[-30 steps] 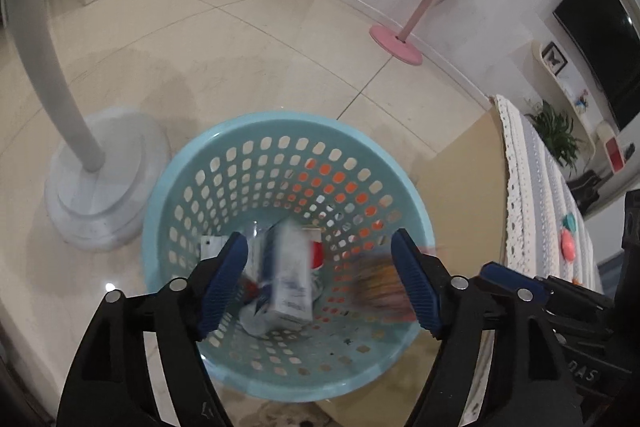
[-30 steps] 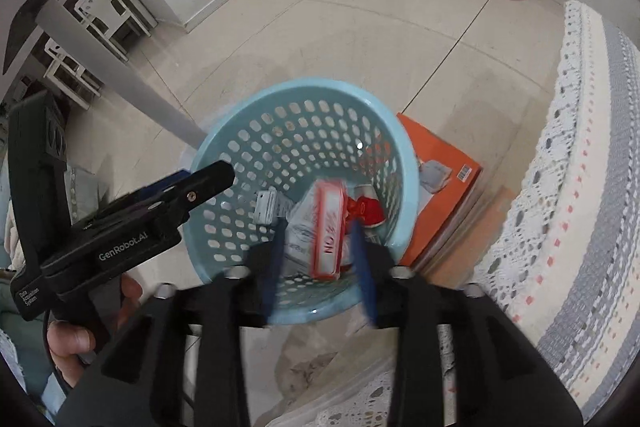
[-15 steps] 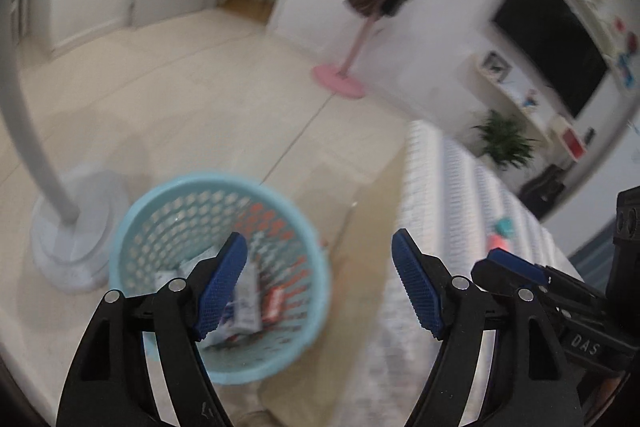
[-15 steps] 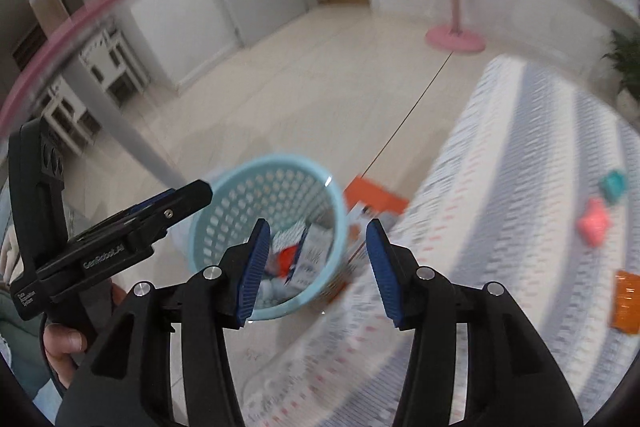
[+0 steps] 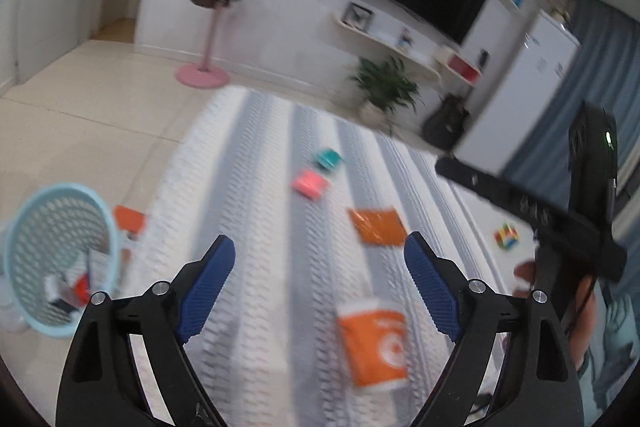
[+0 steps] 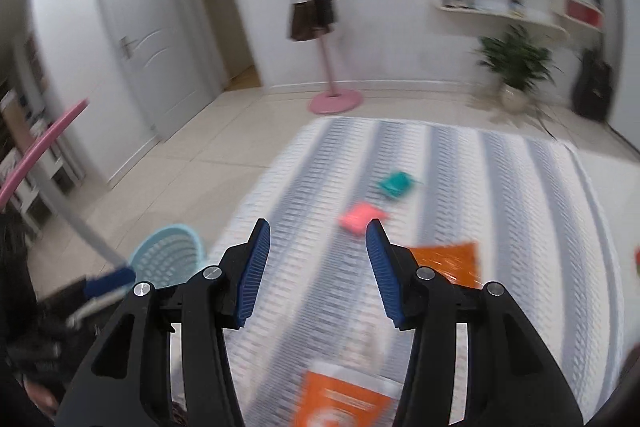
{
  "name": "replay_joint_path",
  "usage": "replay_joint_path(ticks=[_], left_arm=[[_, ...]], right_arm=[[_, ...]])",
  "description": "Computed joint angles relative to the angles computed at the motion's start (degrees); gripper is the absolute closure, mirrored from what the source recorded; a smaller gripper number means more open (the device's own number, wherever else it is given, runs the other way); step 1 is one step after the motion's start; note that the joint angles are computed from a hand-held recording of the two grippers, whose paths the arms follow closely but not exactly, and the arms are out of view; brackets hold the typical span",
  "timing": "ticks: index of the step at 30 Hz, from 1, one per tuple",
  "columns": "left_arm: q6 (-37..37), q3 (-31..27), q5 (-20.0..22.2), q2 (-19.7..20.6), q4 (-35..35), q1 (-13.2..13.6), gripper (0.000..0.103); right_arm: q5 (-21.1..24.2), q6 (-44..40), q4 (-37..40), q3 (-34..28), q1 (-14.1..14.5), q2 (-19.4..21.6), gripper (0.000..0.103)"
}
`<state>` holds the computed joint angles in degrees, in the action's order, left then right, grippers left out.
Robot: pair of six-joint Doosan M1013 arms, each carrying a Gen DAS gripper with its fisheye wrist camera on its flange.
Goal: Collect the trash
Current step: 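Move both tools back over the bed toward the orange cup, then grasp the orange paper cup with left tool while right tool grasps the orange bag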
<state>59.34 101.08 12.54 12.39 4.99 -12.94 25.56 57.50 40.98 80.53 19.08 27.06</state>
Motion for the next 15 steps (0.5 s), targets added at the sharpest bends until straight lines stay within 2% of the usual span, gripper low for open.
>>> replay_joint_path(ticks=[1,2,4,6,10,15], left_arm=[[-2.8,-0.1,0.3,0.6,3.2,-1.2,0.018],[-2.7,0.0,0.1,0.9,3.3,-1.8,0.018],[3.6,-0.7,1.7,2.4,-2.7,-3.2,0.018],[5.5,-1.8,4.4,4.0,-4.9,-4.1,0.018],[8.6,-2.8,7.8,6.4,-8.6,-5.2,0.018],[5.8,-5.3,13.1,9.7,-5.5,-6.4,0.018]], right_arm=[[-0.6,0.1,-0.1,0.8,-0.5,-0.2,0.056],[-1.8,0.4,-0.4,2.0,-1.1,-0.5,0.056],[-3.7,0.3,-0.6,4.2,-2.0,-1.0,0.056],[-4.7,1.9,-2.1,5.2,-2.9,-0.7,0.056],[-4.4,4.0,-2.8,4.3,-4.2,1.8,0.056],[-3.2,7.4,-6.7,2.1,-4.9,5.0,0.056]])
